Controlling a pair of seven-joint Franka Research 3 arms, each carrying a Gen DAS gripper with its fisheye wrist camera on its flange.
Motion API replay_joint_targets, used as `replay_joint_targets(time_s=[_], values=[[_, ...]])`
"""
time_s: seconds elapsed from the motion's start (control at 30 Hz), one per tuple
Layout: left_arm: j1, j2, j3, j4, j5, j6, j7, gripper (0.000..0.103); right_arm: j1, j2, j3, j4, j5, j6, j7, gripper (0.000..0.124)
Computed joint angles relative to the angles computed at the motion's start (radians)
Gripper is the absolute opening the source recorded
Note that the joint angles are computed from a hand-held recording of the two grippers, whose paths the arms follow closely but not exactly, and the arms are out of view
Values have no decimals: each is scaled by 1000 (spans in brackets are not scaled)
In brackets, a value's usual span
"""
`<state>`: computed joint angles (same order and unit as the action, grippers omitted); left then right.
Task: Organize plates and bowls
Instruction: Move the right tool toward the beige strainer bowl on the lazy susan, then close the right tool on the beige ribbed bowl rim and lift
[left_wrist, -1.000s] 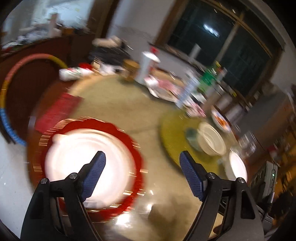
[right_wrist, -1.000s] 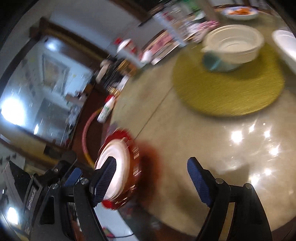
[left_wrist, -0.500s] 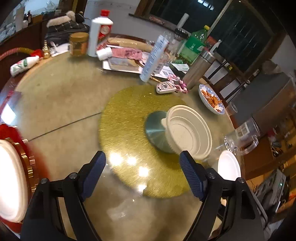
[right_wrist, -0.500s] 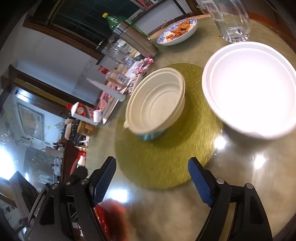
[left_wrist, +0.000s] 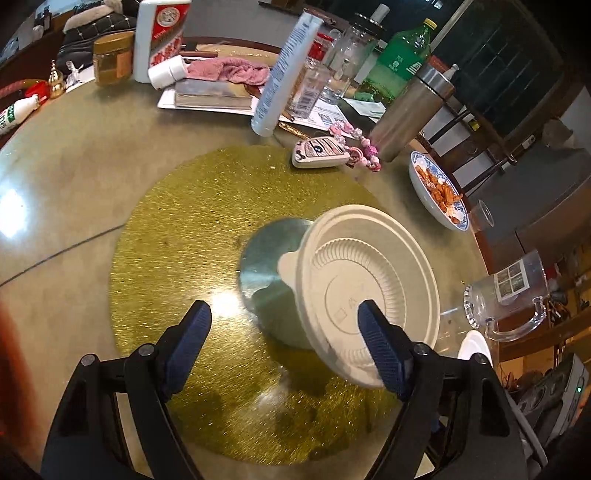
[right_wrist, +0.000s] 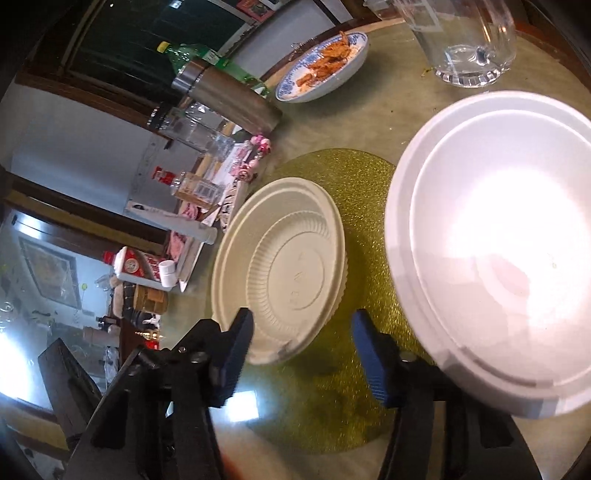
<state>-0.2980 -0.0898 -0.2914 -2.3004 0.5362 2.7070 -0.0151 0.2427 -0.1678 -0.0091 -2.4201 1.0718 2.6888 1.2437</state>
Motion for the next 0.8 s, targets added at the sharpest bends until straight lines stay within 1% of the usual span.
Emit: replay_joint_targets(time_s=[0.07, 0.13, 0.2, 0.23, 0.3, 0.47, 0.6, 0.67, 0.8], values=[[-2, 27, -2, 21, 10, -4, 7, 75, -1, 18, 2, 7, -5, 9, 15, 39], [-10, 53, -1, 41, 9, -16, 35, 58, -4, 31, 5, 10, -22, 16, 27, 30], [-23, 84, 2, 59, -53, -29, 119, 19, -4, 31, 5, 7, -11, 15, 8, 16], [-28, 96, 4, 66, -84, -35, 153, 17, -4, 28, 10, 3, -33, 16, 18, 10], [-37, 92, 6, 62, -44, -43, 125, 17, -2, 13, 18, -14, -58, 37, 27, 10], [-52, 44, 0, 21, -67, -65, 143, 16, 16, -43, 10, -74, -45, 38, 3, 10], [-61, -26, -16, -41, -80, -73, 127, 16, 40, -136, 15, -160, -59, 66, 1, 11], [-65, -58, -25, -66, -87, -81, 126, 16, 54, -192, 15, -211, -74, 78, 14, 11], [-82, -151, -43, -148, -118, -73, 115, 17, 79, -308, 18, -305, -120, 88, 61, 11]])
